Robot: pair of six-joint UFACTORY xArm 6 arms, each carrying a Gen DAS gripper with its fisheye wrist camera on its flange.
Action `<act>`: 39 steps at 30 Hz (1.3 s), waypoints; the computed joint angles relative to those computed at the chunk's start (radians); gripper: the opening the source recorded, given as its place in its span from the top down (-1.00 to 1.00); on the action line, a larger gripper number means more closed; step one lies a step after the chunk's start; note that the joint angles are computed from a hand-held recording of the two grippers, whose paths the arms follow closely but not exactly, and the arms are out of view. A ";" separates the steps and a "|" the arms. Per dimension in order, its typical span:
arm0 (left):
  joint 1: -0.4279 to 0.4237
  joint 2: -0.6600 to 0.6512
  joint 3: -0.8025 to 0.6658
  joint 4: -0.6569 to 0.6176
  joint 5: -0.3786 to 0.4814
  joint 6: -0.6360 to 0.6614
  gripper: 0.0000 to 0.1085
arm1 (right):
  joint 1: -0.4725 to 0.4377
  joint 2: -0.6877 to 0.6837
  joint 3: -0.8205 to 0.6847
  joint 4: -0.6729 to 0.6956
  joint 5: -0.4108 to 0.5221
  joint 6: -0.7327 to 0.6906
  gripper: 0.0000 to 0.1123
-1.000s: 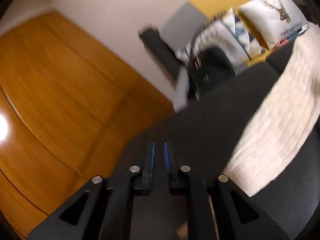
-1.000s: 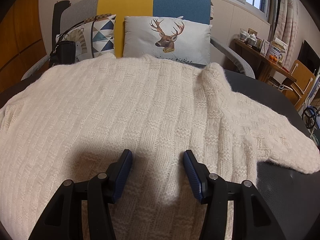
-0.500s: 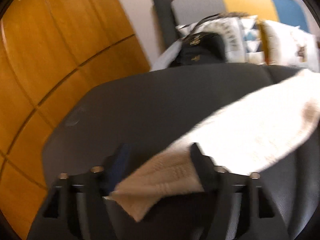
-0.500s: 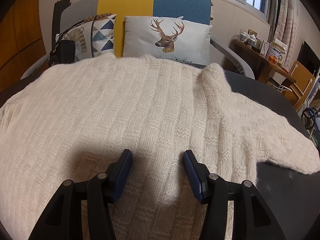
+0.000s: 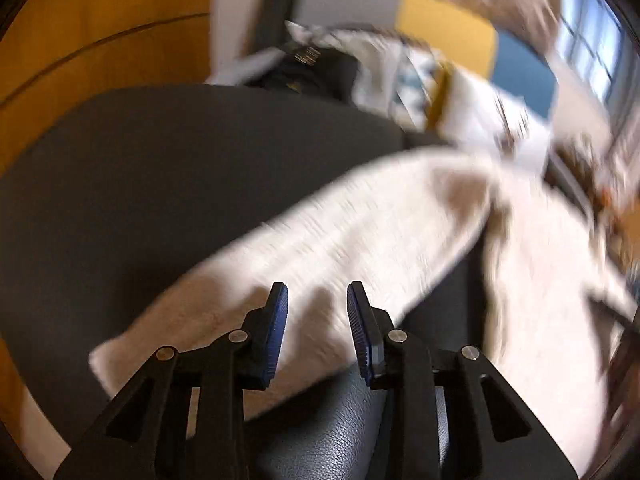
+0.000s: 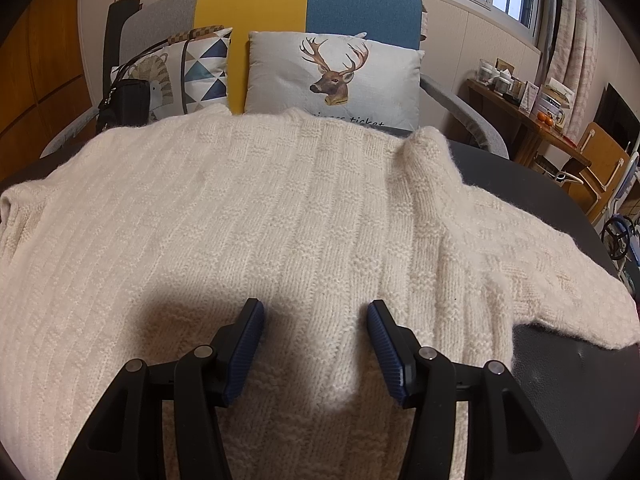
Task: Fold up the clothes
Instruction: 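Pull the sleeve outward from the body with the left gripper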
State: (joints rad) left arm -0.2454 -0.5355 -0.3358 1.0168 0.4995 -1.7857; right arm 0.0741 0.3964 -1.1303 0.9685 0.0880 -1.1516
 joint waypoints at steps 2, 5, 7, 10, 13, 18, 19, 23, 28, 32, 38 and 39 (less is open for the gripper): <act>0.067 -0.064 0.030 -0.009 -0.006 -0.016 0.36 | 0.000 0.000 0.001 0.001 0.000 -0.001 0.02; 0.174 -0.148 0.091 -0.144 -0.005 0.089 0.23 | 0.000 -0.001 0.000 0.002 0.002 -0.002 0.02; 0.199 -0.175 0.131 -0.285 -0.037 0.204 0.23 | 0.000 0.000 -0.001 0.001 0.003 0.001 0.02; 0.177 -0.143 0.148 -0.381 -0.058 0.303 0.23 | 0.001 -0.001 -0.001 0.005 0.004 -0.002 0.02; 0.053 -0.011 0.054 -0.206 0.068 0.222 0.23 | 0.002 -0.001 0.001 0.000 -0.002 0.000 0.02; 0.055 0.093 -0.029 -0.109 0.163 0.234 -0.14 | 0.003 -0.002 0.003 -0.011 -0.007 0.007 0.02; 0.084 0.101 -0.034 -0.100 0.169 0.244 -0.21 | 0.003 -0.002 0.003 -0.011 -0.007 0.006 0.02; 0.203 0.158 -0.086 -0.018 0.266 0.303 -0.35 | 0.002 -0.001 0.003 -0.011 -0.008 0.003 0.02; 0.245 0.234 -0.181 -0.028 0.329 0.305 -0.37 | 0.001 0.001 0.000 -0.013 -0.008 0.004 0.01; 0.146 0.170 -0.188 0.023 0.328 0.193 -0.36 | 0.001 0.002 -0.001 -0.012 -0.005 0.004 0.01; -0.091 0.233 -0.309 0.106 0.178 0.085 -0.37 | 0.001 -0.010 0.007 -0.014 -0.006 0.002 -0.01; -0.115 0.295 -0.364 0.105 0.102 0.114 -0.37 | 0.003 -0.028 0.017 0.018 -0.004 -0.025 -0.01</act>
State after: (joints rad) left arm -0.3604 -0.2407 -0.6995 1.1214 0.6015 -1.6718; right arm 0.0772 0.3682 -1.1130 0.9866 0.0844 -1.1768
